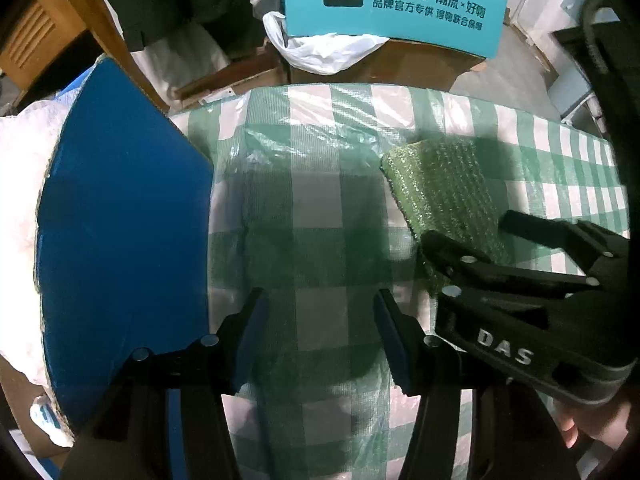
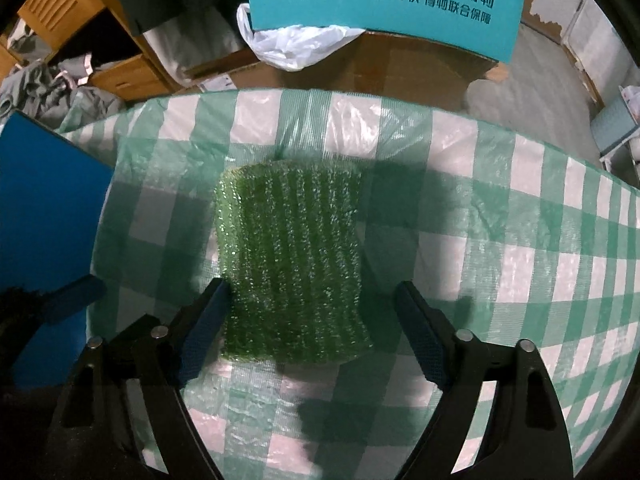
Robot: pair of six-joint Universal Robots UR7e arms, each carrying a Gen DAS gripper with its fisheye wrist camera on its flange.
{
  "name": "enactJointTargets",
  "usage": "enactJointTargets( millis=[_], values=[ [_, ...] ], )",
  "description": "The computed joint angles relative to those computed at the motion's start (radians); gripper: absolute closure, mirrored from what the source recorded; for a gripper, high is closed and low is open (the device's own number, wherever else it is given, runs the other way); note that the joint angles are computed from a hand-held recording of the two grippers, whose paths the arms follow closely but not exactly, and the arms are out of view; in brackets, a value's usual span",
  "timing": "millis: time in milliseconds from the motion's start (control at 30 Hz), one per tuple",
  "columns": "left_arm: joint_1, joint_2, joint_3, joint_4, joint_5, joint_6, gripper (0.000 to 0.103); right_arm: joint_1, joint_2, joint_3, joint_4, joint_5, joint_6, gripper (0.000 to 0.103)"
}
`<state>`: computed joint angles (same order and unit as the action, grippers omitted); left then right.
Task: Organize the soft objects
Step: 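Close the right gripper on the green knitted scrubber pad, then lift the green scrubber with the right gripper and carry it over the box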
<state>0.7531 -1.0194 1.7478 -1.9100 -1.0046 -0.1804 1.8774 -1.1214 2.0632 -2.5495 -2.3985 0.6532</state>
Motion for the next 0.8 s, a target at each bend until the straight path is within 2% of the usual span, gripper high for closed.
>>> enactJointTargets(
  millis=[133, 200, 233, 267, 400, 567, 800],
  values=[
    [0.002, 0.001, 0.001, -0.004, -0.007, 0.012, 0.047, 0.016, 0.013, -0.018, 0.053, -0.046, 0.021, 0.045],
    [0.004, -0.001, 0.0, -0.002, -0.011, 0.011, 0.047, 0.021, 0.008, -0.016, 0.063, -0.051, 0.024, 0.061],
    [0.004, -0.002, -0.001, -0.002, -0.012, 0.011, 0.047, 0.021, 0.004, -0.014, 0.065, -0.05, 0.029, 0.078],
    [0.005, -0.003, -0.001, -0.002, -0.012, 0.011, 0.047, 0.021, -0.002, -0.01, 0.065, -0.044, 0.038, 0.085],
    [0.005, -0.011, -0.003, 0.0, -0.024, 0.012, 0.054, 0.031, -0.023, 0.009, 0.075, -0.048, 0.071, 0.088],
    [-0.003, -0.021, 0.005, -0.001, -0.026, 0.022, 0.058, 0.051, -0.048, 0.03, 0.082, -0.044, 0.091, 0.088],
    [-0.021, -0.049, 0.023, 0.01, -0.041, 0.035, 0.065, 0.106, -0.079, 0.046, 0.095, -0.049, 0.12, 0.088]
  ],
)
